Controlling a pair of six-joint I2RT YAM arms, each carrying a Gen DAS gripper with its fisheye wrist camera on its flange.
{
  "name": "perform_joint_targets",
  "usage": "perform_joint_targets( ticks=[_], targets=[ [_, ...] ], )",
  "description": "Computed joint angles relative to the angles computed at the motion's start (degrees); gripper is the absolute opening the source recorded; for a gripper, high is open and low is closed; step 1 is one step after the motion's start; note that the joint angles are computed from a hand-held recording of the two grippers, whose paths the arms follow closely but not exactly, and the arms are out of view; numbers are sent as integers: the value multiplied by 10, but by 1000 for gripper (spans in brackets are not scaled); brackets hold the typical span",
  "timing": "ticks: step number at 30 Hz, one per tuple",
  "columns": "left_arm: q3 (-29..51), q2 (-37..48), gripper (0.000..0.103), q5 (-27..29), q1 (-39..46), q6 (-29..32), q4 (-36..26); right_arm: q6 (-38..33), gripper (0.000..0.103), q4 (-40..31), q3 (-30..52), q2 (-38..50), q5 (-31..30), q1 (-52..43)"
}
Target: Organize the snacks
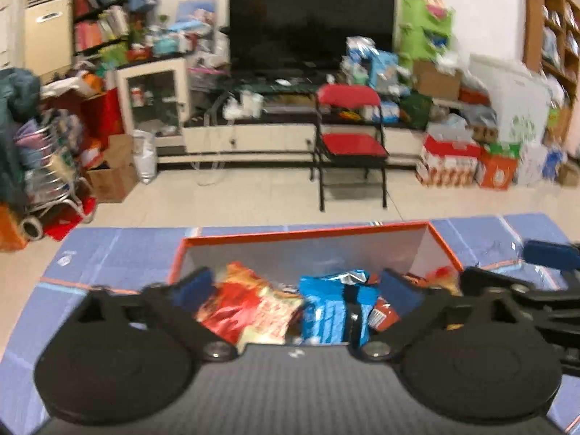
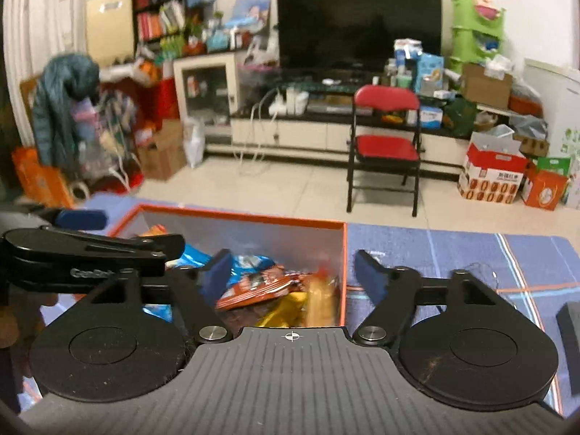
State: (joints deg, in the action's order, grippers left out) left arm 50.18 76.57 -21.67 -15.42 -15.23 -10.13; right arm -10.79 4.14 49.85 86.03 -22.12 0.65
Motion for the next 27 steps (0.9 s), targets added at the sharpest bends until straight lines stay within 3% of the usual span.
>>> perform_joint_targets(
  ticks=[3,9,13,17,27],
  targets=[
    [-48,-96,102,-32,-34,-26,-49,28,93,-5,-91,-127,28,7],
    [-128,-240,102,-187,-147,-142,-220,79,95,-121,-184,-313,164,96],
    [-162,-305,102,-232,-192,-218,-299,111,95,-166,-220,-372,207,138],
    [-183,-326,102,-249,-209,-241,-311,122,95,-182,-235,-395,268,196],
    [-203,-320,102,-221,-157,-196,-252,138,95,-142,-230,-339,289,218]
  ],
)
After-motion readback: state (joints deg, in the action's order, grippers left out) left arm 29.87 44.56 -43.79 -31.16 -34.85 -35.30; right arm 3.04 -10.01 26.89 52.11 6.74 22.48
